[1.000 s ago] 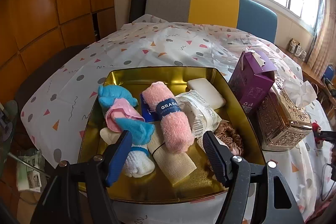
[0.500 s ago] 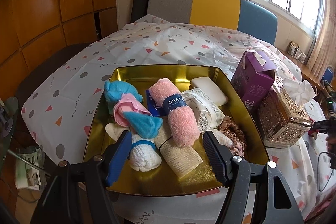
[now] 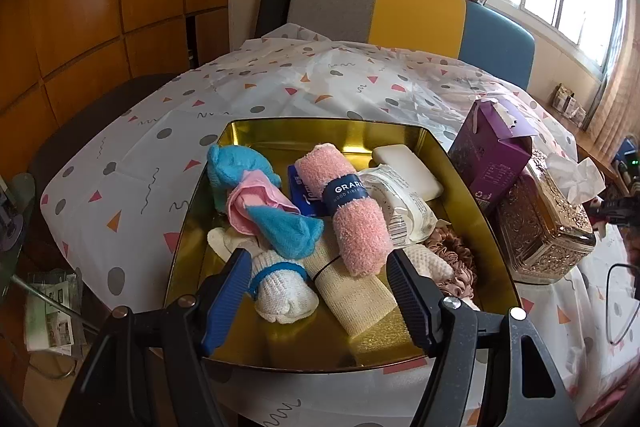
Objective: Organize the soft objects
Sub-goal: 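Carry the red Santa sock over the gold tray with the right gripper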
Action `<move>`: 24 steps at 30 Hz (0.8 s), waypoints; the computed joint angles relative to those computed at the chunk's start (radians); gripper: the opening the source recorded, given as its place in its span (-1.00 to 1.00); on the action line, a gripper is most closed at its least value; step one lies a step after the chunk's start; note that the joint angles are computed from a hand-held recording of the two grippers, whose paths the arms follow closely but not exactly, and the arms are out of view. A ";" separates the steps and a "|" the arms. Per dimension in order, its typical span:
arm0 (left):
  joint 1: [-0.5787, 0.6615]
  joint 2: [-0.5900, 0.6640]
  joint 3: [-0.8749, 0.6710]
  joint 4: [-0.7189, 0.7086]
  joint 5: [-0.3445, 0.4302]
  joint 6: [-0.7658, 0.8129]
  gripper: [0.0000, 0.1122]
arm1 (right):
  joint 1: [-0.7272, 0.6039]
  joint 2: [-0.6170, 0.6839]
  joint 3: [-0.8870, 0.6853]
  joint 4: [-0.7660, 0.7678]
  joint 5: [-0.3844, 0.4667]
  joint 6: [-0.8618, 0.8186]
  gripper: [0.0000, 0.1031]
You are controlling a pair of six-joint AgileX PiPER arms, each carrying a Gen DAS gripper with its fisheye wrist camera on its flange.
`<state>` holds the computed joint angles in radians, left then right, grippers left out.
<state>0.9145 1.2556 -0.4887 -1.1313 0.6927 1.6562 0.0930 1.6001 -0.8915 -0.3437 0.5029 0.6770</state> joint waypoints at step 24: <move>0.055 0.045 -0.020 -0.007 -0.018 0.010 0.26 | 0.387 0.124 -0.587 0.064 0.156 -0.079 -0.69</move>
<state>0.9695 1.3006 -0.5090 -1.1383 0.6750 1.6659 0.4796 1.7246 -1.4785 -0.2801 0.6590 0.5984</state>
